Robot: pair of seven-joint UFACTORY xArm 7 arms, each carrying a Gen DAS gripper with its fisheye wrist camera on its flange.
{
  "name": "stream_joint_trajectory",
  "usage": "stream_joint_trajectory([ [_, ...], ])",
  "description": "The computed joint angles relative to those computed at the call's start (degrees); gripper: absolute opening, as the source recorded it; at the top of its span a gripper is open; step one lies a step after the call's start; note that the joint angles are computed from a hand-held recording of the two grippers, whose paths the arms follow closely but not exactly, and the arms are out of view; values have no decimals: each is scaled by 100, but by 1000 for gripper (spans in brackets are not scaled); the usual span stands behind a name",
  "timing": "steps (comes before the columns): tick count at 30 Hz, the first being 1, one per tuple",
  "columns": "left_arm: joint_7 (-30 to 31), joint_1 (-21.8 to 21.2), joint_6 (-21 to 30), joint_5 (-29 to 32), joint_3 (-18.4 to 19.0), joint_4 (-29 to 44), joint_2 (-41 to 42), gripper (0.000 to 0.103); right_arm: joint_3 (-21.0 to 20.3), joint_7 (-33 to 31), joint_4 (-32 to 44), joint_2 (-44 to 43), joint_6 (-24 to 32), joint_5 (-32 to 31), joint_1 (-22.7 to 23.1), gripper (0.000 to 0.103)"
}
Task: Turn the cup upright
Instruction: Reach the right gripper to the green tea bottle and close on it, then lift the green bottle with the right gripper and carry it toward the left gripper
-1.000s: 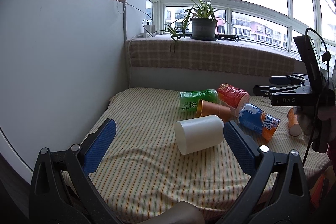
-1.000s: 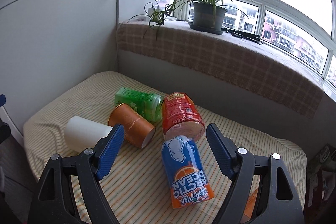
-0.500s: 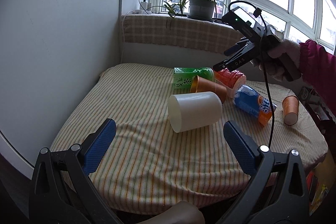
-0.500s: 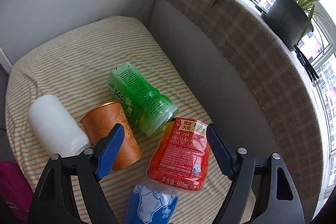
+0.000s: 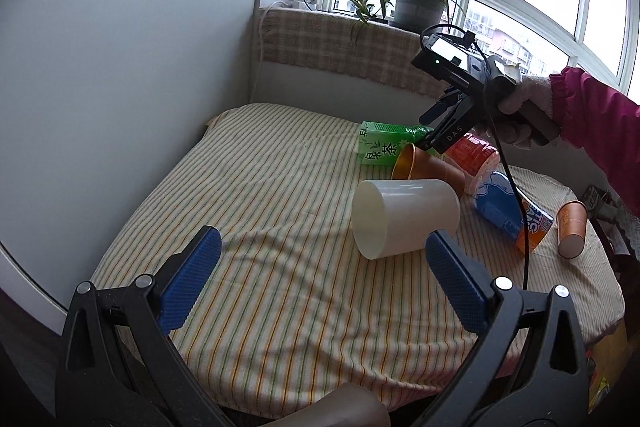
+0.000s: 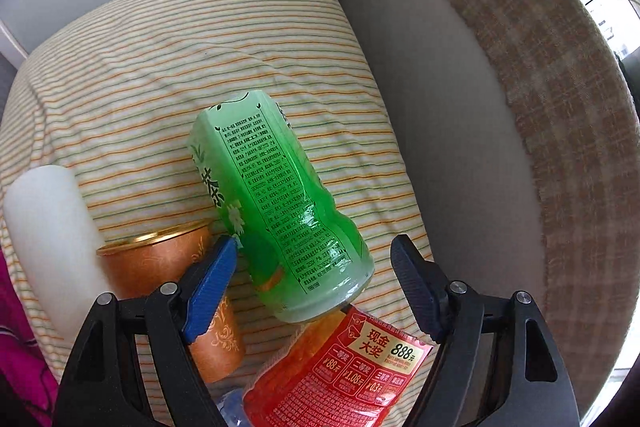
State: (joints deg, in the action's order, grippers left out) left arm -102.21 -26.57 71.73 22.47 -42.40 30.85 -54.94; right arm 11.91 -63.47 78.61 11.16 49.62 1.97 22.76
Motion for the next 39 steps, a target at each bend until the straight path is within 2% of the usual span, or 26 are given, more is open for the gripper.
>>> stream_joint_trajectory([
  [11, -96, -162, -129, -170, 243, -355, -231, 103, 46, -25, 325, 393, 169, -201, 153, 79],
  [20, -179, -277, 15, -353, 280, -490, -434, 103, 88, 14, 505, 577, 219, -301, 327, 78],
  [24, -233, -266, 33, -383, 242, -480, -405, 103, 91, -132, 479, 470, 337, -143, 243, 77],
  [30, -289, -312, 65, -428, 259, -505, -419, 103, 83, 14, 728, 610, 484, -17, 254, 77],
  [32, -268, -320, 109, -423, 271, -493, -420, 103, 100, -161, 769, 627, 518, 127, 167, 76],
  [39, -270, -258, 188, -372, 218, -411, -359, 103, 123, -317, 571, 261, 353, 639, -10, 75],
])
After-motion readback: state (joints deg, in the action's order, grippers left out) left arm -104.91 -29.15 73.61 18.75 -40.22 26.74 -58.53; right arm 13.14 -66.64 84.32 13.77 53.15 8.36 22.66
